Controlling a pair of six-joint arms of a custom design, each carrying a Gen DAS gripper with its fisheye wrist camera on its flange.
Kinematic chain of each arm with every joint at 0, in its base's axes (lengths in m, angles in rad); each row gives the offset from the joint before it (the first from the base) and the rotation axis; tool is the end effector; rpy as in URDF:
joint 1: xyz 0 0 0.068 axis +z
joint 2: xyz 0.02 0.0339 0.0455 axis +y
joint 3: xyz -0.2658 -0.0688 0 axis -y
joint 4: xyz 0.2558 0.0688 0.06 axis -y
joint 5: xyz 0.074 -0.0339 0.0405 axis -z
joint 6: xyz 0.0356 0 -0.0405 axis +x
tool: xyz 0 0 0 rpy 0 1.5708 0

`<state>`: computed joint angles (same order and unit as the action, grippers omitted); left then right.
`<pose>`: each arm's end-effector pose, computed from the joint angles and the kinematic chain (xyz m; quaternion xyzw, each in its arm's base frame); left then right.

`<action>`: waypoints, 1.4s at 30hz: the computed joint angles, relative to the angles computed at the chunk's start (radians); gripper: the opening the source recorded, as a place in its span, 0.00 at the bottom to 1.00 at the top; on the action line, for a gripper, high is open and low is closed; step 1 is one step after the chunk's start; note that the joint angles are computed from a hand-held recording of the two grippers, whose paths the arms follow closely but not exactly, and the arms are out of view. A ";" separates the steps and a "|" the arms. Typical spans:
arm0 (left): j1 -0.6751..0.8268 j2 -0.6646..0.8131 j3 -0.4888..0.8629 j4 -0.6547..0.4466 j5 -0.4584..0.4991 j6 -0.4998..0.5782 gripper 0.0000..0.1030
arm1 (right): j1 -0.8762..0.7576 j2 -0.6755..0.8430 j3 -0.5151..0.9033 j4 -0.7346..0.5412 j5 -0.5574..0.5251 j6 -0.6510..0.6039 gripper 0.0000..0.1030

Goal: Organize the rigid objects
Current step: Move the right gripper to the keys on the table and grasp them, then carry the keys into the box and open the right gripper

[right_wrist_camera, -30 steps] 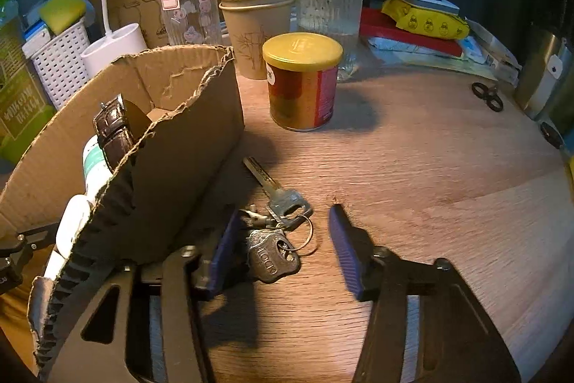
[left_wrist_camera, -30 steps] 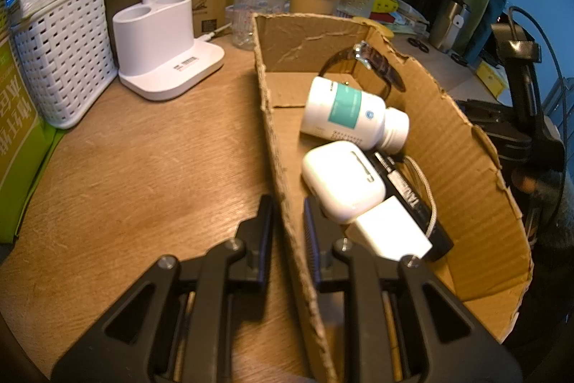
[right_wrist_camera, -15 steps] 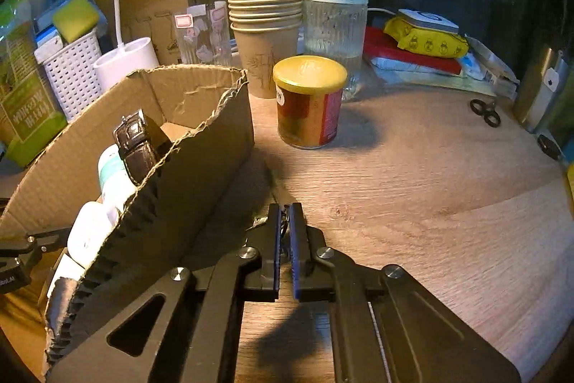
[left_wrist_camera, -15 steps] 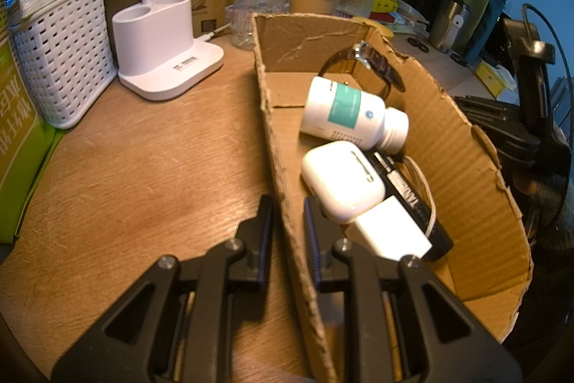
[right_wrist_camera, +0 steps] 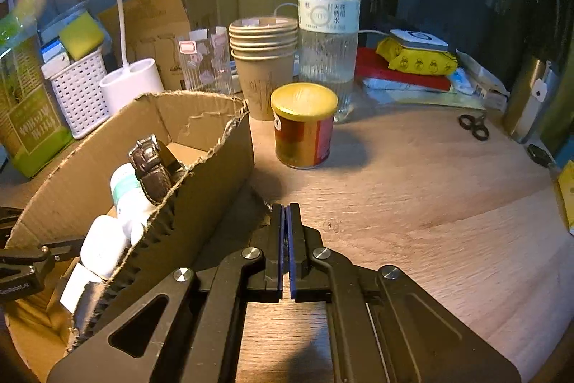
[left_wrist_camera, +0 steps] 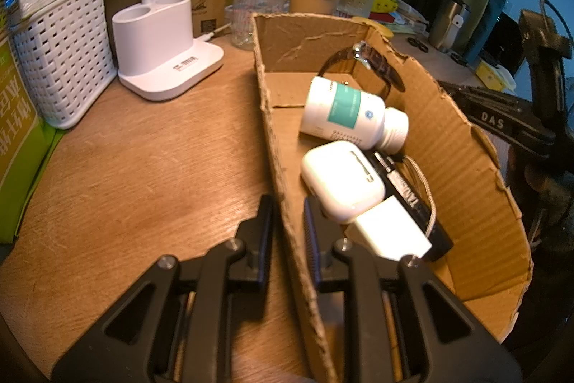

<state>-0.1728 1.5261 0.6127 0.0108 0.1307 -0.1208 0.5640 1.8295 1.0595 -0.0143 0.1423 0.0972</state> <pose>0.2747 -0.0527 0.1274 0.0459 0.9418 -0.1089 0.3147 0.3329 0.2046 0.1583 -0.1866 0.9027 0.0620 0.3828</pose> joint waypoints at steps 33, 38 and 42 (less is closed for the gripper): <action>-0.001 0.001 0.001 0.000 -0.001 -0.001 0.18 | 0.155 -0.341 -0.116 0.012 0.181 -0.042 0.02; -0.001 0.001 0.001 0.000 -0.001 0.000 0.18 | 0.204 -0.377 -0.117 0.013 0.198 -0.059 0.02; -0.001 0.002 0.001 0.000 -0.001 -0.001 0.18 | 0.249 -0.367 -0.102 0.013 0.197 -0.069 0.02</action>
<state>-0.1741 1.5276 0.6138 0.0112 0.1293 -0.1215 0.8128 1.4621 0.9576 -0.0015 0.3395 0.0285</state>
